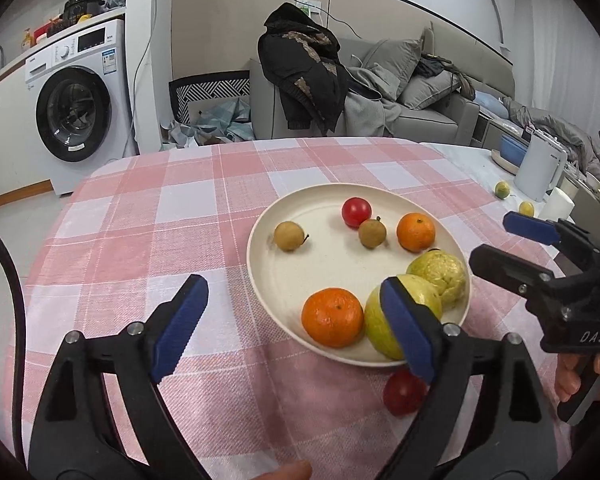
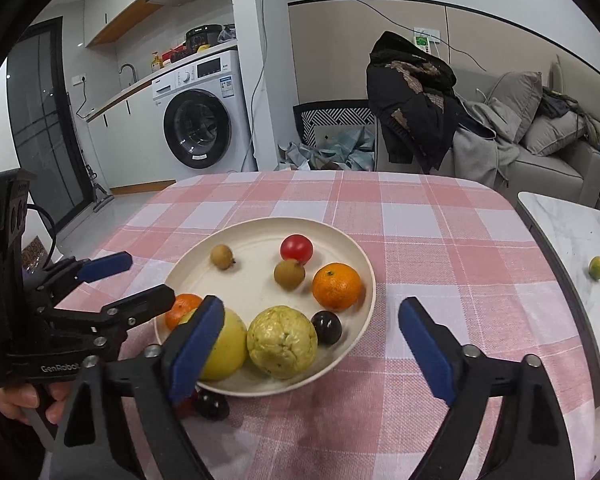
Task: Organize fruits
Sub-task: 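Open the left tool over the plate while the right tool releases its brown fruit there, then move both tools back toward the red tomato and dark plum beside the plate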
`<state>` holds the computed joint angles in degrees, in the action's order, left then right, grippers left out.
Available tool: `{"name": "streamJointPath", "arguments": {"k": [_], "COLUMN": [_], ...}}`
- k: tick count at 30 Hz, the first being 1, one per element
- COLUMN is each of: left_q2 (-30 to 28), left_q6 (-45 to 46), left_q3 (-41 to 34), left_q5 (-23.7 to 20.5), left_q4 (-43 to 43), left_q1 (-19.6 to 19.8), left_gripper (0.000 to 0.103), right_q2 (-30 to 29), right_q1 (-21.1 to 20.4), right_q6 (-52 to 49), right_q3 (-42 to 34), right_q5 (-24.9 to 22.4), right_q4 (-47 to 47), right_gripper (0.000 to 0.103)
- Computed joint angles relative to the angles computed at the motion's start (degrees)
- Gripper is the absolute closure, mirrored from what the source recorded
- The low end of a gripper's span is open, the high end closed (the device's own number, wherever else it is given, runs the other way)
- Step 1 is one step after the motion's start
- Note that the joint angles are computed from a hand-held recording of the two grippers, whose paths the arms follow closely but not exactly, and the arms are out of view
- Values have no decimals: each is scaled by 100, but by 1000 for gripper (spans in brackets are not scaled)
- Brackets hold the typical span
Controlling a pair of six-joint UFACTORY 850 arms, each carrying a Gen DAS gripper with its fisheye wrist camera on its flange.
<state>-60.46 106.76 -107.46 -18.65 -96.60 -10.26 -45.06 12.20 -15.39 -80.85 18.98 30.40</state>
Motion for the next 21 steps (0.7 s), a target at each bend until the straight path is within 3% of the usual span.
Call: {"name": "streamJointPath", "arguments": {"k": [1,5,10,14,21], "left_q2": [84,466,909,1144,1343], "left_q6": [82,1136,2377,2696,3308], "left_q3": [118,716,1432,1827,2265], "left_q5": [-5,3,-126,-262,-323], "left_q4": [-49,-958,-2049,-2287,-2818], "left_q1": [16,64,134,208,303], "left_gripper": [16,1,1,1,1], "right_q2": [42,209,350,404,486], "right_q1": [11,57,131,230,318], "right_q6": [-20,-116,-165,-596,-198], "right_q3": [55,288,502,583,779], "right_q5": [28,152,227,226,127], "right_q4": [11,58,103,561,56], "right_gripper": [0,0,0,0,0]}}
